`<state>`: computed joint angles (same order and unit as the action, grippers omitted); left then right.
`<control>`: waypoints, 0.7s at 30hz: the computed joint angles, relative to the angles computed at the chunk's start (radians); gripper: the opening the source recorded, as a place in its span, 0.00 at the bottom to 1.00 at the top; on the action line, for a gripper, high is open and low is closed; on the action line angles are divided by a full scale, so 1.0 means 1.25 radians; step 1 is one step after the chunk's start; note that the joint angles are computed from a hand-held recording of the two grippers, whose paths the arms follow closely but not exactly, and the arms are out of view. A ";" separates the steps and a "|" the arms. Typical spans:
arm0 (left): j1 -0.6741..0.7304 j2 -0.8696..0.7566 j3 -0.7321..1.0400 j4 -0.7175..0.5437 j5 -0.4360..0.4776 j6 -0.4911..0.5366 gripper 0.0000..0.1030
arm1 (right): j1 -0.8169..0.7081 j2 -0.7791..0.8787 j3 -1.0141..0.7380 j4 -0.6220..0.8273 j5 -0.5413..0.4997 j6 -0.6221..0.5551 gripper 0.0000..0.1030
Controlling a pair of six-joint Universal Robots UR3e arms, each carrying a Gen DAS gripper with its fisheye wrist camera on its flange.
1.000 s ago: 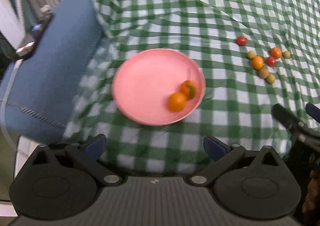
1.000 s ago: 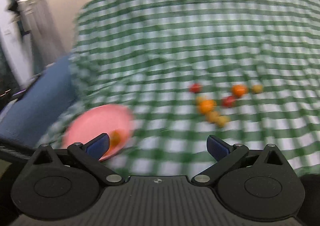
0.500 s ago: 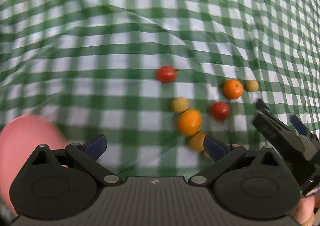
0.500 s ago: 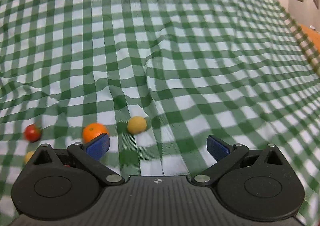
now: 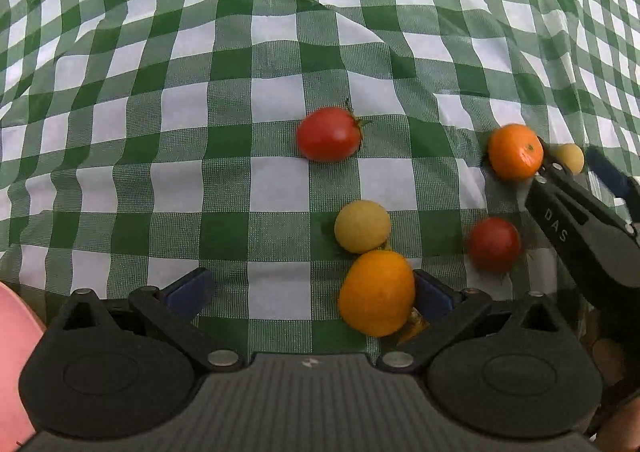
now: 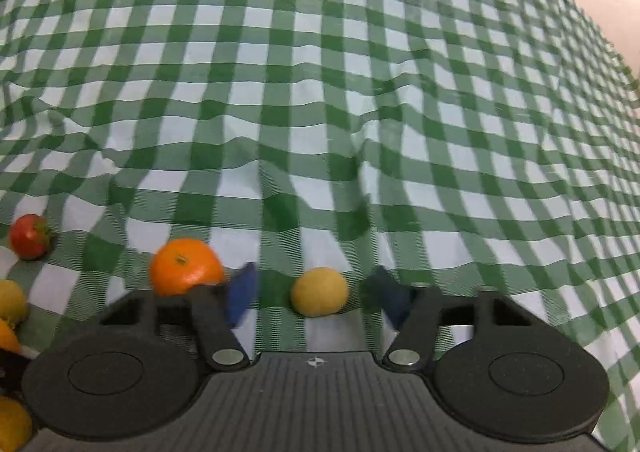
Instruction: Organize fruits
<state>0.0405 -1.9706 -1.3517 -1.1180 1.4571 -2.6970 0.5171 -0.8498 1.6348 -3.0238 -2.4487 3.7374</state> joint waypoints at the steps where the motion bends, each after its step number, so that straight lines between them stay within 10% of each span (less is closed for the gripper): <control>1: 0.000 -0.001 0.000 0.001 0.001 -0.002 1.00 | -0.003 -0.002 0.005 -0.009 0.009 -0.001 0.53; 11: -0.010 -0.055 0.081 -0.037 0.015 -0.033 1.00 | -0.019 -0.036 0.044 -0.019 0.040 0.053 0.55; 13: -0.006 -0.052 0.079 -0.025 0.000 -0.052 0.88 | -0.016 -0.053 0.058 -0.010 0.042 0.079 0.29; 15: 0.000 -0.025 0.055 0.002 -0.008 -0.038 0.36 | -0.014 -0.076 0.084 -0.003 0.034 0.103 0.29; 19: 0.026 -0.017 0.102 -0.070 -0.037 -0.036 0.34 | -0.001 -0.078 0.098 -0.011 -0.055 0.178 0.29; 21: 0.038 0.006 0.087 -0.057 -0.034 -0.024 0.15 | 0.010 -0.090 0.118 0.003 -0.105 0.221 0.29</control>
